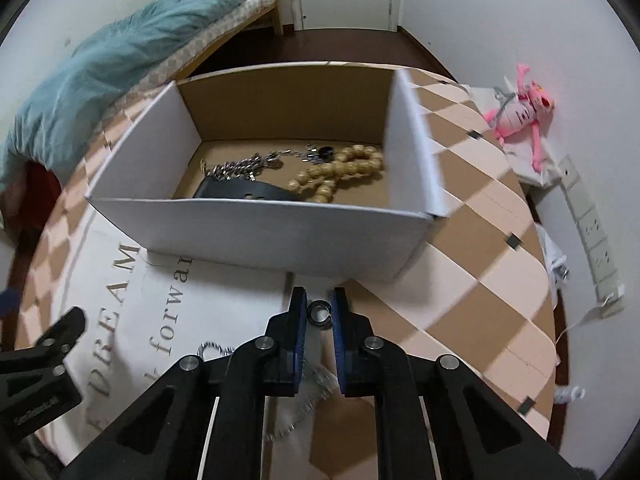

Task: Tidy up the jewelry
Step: 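Move both tools toward the silver heart necklace on the cloth, then grasp the silver heart necklace chain with the left tool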

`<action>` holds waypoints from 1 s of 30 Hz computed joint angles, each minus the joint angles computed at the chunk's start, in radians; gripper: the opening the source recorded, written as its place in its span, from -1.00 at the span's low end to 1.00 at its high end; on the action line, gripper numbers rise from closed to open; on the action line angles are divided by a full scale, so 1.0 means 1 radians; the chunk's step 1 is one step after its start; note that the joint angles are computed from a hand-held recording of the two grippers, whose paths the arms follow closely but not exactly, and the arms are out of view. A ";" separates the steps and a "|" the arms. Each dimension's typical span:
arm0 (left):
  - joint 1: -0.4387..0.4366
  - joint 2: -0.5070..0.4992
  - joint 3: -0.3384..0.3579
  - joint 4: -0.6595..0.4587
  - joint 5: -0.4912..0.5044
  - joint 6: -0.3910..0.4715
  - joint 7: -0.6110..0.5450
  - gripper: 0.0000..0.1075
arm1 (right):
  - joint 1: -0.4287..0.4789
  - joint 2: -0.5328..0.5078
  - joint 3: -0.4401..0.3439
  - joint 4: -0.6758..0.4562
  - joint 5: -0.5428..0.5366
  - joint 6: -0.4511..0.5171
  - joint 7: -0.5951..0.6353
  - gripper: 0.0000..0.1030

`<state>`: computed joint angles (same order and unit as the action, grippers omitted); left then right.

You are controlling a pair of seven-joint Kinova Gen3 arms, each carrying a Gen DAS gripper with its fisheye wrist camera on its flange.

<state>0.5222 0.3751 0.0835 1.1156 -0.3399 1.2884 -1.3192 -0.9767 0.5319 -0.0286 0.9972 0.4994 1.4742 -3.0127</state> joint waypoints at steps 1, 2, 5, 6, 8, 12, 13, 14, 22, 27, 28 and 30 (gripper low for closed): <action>-0.007 -0.006 0.008 0.005 0.017 -0.012 -0.010 0.91 | -0.014 -0.033 0.004 0.040 0.008 -0.008 -0.035 -0.75; -0.016 -0.010 0.019 0.005 0.045 -0.016 -0.027 0.91 | -0.025 -0.066 0.002 0.081 0.014 -0.014 -0.073 -0.75; -0.022 -0.017 0.049 0.004 0.111 -0.023 -0.073 0.91 | -0.039 -0.140 -0.023 0.173 0.025 -0.013 -0.180 -0.75; -0.020 -0.018 0.060 0.004 0.133 -0.024 -0.094 0.90 | -0.039 -0.156 -0.034 0.192 0.030 -0.009 -0.205 -0.75; -0.015 -0.016 0.077 -0.002 0.175 -0.016 -0.129 0.90 | -0.044 -0.183 -0.057 0.231 0.040 0.012 -0.262 -0.75; 0.000 0.004 0.089 -0.017 0.238 0.000 -0.168 0.89 | -0.034 -0.220 -0.100 0.299 0.043 0.021 -0.359 -0.75; 0.005 0.008 0.085 -0.017 0.241 -0.004 -0.171 0.89 | -0.028 -0.226 -0.108 0.309 0.045 0.020 -0.372 -0.75; 0.007 0.015 0.082 -0.020 0.245 -0.004 -0.172 0.89 | -0.026 -0.230 -0.116 0.319 0.047 0.022 -0.385 -0.75; -0.007 0.058 0.081 -0.034 0.300 -0.022 -0.247 0.38 | -0.010 -0.234 -0.147 0.344 0.055 0.015 -0.432 -0.75; -0.013 0.064 0.094 -0.041 0.330 -0.050 -0.301 -0.82 | -0.007 -0.230 -0.148 0.342 0.054 0.017 -0.439 -0.75; -0.024 0.074 0.100 -0.061 0.351 -0.030 -0.319 -0.87 | -0.007 -0.230 -0.148 0.344 0.052 0.017 -0.440 -0.75; -0.037 0.083 0.105 -0.072 0.391 -0.021 -0.330 -0.88 | -0.006 -0.230 -0.148 0.346 0.049 0.016 -0.446 -0.75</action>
<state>0.4847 0.4584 0.1881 1.0437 0.0513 1.2678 -1.6488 -0.9832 0.3017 -0.1770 1.3432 0.5483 1.4898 -3.4591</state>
